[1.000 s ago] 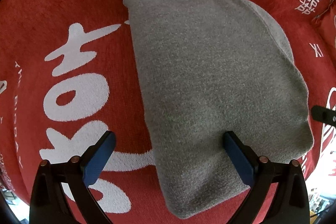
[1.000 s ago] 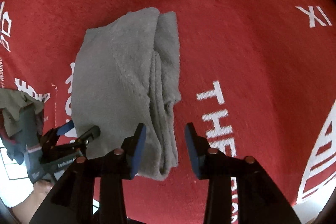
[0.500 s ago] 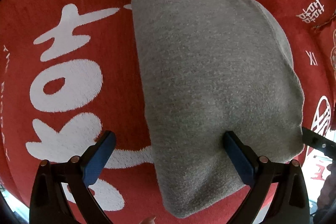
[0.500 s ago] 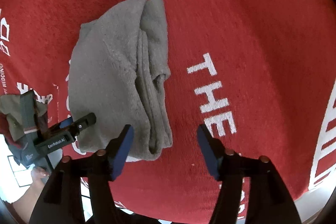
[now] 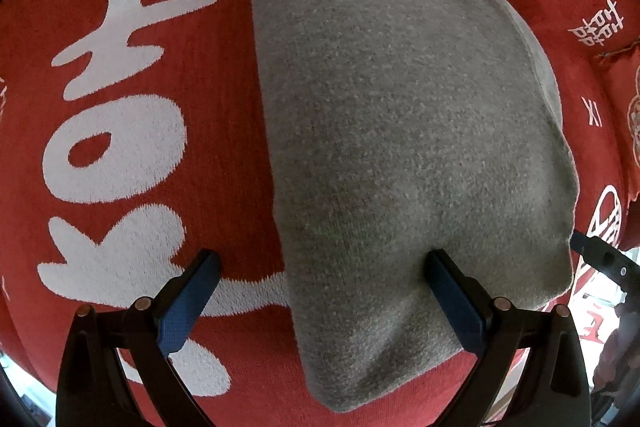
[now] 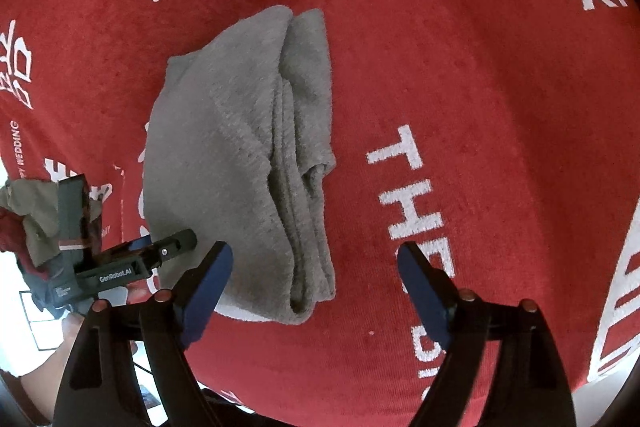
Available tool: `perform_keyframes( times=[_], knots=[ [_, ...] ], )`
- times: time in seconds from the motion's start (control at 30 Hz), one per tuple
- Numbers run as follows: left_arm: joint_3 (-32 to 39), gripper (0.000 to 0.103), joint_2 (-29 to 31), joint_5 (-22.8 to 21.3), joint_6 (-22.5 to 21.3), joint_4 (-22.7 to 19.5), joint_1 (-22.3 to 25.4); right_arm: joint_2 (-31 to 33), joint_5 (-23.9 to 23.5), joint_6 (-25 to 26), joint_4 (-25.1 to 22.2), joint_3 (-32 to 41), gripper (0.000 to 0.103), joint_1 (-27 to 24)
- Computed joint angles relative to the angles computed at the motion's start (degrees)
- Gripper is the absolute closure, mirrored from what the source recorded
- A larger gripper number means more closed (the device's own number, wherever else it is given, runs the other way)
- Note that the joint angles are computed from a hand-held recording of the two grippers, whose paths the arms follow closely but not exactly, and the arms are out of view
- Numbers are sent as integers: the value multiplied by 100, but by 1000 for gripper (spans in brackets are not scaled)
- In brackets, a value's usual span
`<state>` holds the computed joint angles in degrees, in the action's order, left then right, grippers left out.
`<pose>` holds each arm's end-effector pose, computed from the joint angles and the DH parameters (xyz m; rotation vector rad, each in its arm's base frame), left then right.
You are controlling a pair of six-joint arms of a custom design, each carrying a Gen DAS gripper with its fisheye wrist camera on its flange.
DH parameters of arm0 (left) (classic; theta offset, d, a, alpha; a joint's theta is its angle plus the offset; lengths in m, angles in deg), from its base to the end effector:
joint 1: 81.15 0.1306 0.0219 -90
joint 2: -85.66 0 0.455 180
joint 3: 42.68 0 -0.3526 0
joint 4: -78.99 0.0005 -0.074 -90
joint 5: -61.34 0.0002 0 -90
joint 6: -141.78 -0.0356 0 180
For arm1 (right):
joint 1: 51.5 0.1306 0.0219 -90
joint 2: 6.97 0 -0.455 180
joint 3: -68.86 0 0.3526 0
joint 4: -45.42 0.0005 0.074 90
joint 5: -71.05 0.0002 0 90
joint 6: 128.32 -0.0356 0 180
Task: Fold small clothes
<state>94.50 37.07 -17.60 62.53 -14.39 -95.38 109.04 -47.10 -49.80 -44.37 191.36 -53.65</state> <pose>0.6554 -0.1738 0.3984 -0.1012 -3.1235 0.3095 0.5841 -0.0056 0.4747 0.3095 2.9571 0.7570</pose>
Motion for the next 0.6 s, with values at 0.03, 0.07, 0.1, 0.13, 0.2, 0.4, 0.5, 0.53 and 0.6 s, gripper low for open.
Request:
perform_keyframes(
  times=[0.03, 0.07, 0.1, 0.13, 0.2, 0.4, 0.5, 0.53, 0.6],
  knots=[
    [-10, 1, -20, 13, 7, 1, -8, 12, -8, -1, -3, 6, 16, -10],
    [3, 1, -23, 16, -7, -4, 6, 14, -13, -4, -2, 8, 16, -24],
    [55, 1, -12, 7, -31, -40, 19, 14, -14, 8, 2, 7, 16, -42],
    [113, 1, 4, -16, -55, -90, 23, 11, -6, 13, 13, 8, 16, -48],
    [71, 1, -52, -92, -52, -41, 23, 7, -1, 54, 30, 8, 16, -80],
    [-212, 1, -314, -6, -74, 375, 32, 18, -97, -15, 140, -21, 16, -171],
    [-129, 1, -290, 123, -84, 318, 79, -11, -228, -137, 269, -62, 16, -226],
    [-52, 1, -254, 131, -88, 243, 90, -11, -252, -158, 307, -65, 16, -240],
    [47, 1, -209, 101, -115, 133, 118, 5, -287, -150, 303, -43, 16, -252]
  ],
)
